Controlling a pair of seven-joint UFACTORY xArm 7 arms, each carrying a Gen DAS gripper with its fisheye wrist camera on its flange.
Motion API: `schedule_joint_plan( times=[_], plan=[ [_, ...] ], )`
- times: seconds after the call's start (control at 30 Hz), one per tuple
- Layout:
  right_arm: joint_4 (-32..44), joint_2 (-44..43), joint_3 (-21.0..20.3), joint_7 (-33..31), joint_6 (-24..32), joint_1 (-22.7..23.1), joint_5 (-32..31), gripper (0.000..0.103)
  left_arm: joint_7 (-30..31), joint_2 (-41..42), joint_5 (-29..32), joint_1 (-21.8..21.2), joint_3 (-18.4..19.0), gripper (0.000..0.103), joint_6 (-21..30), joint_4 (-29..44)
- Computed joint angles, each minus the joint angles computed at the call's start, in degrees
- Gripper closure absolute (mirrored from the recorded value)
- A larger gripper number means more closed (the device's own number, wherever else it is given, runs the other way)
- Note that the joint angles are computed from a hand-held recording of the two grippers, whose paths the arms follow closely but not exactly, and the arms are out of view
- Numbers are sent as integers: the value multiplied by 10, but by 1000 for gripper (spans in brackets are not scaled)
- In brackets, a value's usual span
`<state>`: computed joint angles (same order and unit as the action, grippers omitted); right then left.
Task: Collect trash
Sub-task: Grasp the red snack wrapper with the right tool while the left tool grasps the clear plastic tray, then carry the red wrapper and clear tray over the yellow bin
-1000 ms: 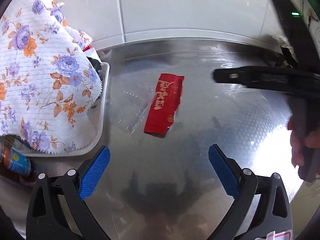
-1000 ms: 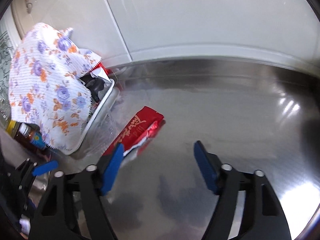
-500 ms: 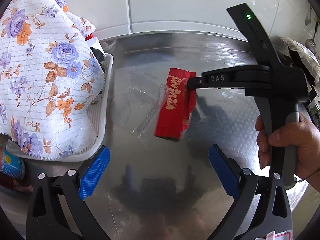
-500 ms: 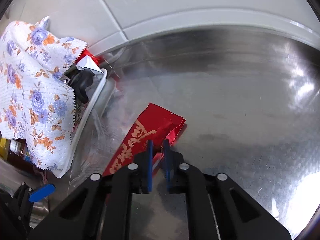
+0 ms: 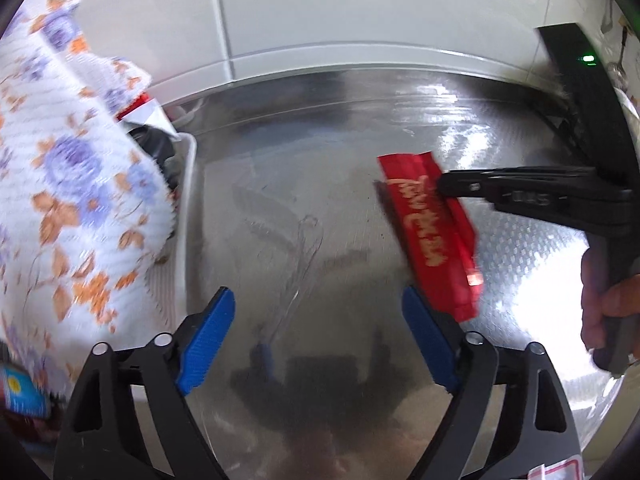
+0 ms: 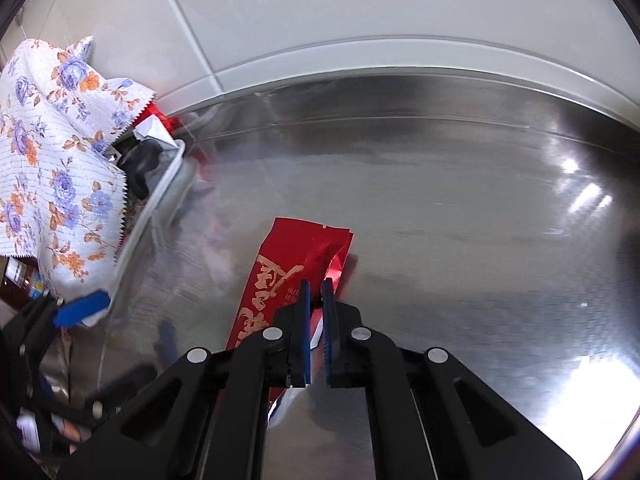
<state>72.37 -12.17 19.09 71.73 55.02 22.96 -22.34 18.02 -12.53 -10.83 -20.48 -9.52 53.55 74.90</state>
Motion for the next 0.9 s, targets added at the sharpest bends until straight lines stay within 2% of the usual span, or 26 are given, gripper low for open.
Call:
schedule_joint_plan(
  times=[0.13,0.2,0.27,0.33,0.37,0.43,0.47,0.67,0.9],
  plan=[
    [-30,-38,-2,-4,14,-4,11,97,11,32,17,-5,-8,34,10,24],
    [-41,-54,-3,-8,21,-9,20,97,14,46,27,-7,-12,44,15,34],
    [-49,-65,0,-11,25,-14,27,97,20,53,37,-9,-14,49,8,33],
    [-57,-76,1,-16,32,-19,34,97,25,62,32,-12,-14,61,11,43],
    [-60,-82,2,-19,33,-22,38,97,22,67,35,-12,-15,70,14,50],
    [-71,-95,3,-24,30,-25,48,97,15,76,45,-14,-17,79,16,60],
    [-78,-103,3,-28,28,-26,52,97,9,69,49,-15,-19,88,18,55],
    [-109,-137,8,-49,22,-36,71,97,-37,80,60,-23,-27,91,33,73],
    [-135,-186,23,-48,29,-49,85,97,-79,61,47,-34,-31,92,35,59]
  ],
)
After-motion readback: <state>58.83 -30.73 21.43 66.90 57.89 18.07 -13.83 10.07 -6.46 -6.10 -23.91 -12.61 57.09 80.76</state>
